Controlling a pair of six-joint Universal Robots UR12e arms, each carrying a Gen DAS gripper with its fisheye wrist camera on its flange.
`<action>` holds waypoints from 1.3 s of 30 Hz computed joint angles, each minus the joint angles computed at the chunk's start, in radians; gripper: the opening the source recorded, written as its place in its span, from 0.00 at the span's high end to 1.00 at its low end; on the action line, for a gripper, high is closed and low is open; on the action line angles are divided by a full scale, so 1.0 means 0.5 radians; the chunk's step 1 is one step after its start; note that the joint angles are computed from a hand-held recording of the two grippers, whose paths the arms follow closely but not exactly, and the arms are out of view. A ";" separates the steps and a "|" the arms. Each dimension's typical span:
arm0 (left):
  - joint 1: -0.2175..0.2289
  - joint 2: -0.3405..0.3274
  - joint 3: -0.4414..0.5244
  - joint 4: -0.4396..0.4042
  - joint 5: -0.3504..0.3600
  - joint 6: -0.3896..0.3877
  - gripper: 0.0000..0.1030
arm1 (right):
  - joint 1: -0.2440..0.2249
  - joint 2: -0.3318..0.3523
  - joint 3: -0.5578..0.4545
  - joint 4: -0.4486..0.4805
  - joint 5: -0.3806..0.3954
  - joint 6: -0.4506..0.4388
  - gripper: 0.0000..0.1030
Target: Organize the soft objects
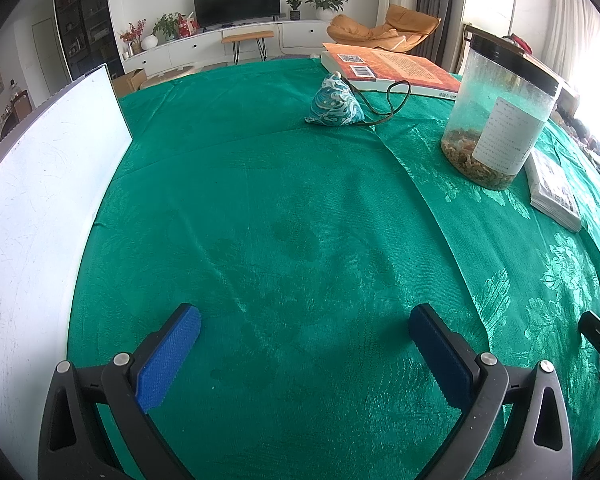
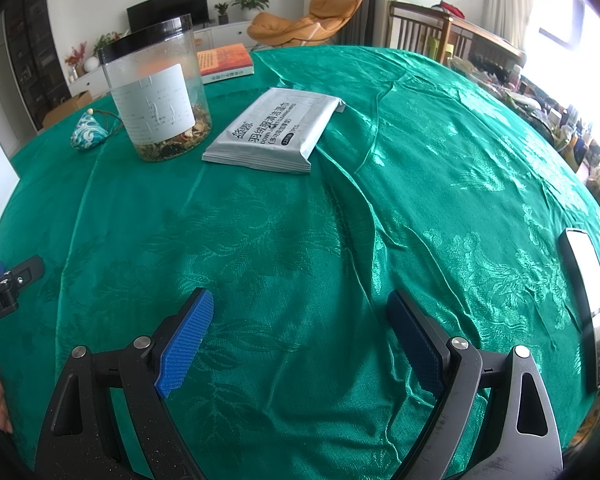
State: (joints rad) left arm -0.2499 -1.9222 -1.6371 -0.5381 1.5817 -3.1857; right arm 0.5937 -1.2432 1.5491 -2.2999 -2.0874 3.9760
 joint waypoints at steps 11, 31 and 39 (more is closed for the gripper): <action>0.089 -0.248 0.466 -0.277 -0.386 -0.033 0.07 | 0.001 0.001 -0.003 0.008 -0.002 0.001 0.12; 0.081 -0.482 0.818 -0.292 -0.360 0.186 0.59 | -0.376 0.193 -0.307 -0.148 0.688 0.024 0.12; 0.125 -0.407 0.730 -0.246 -0.529 0.102 0.59 | -0.340 0.352 -0.572 0.192 0.453 -0.672 0.29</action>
State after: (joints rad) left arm -0.1873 -2.1257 -1.2720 -0.6612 1.3173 -3.1348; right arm 0.4237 -1.0670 1.2632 -2.2037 -1.8607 3.6402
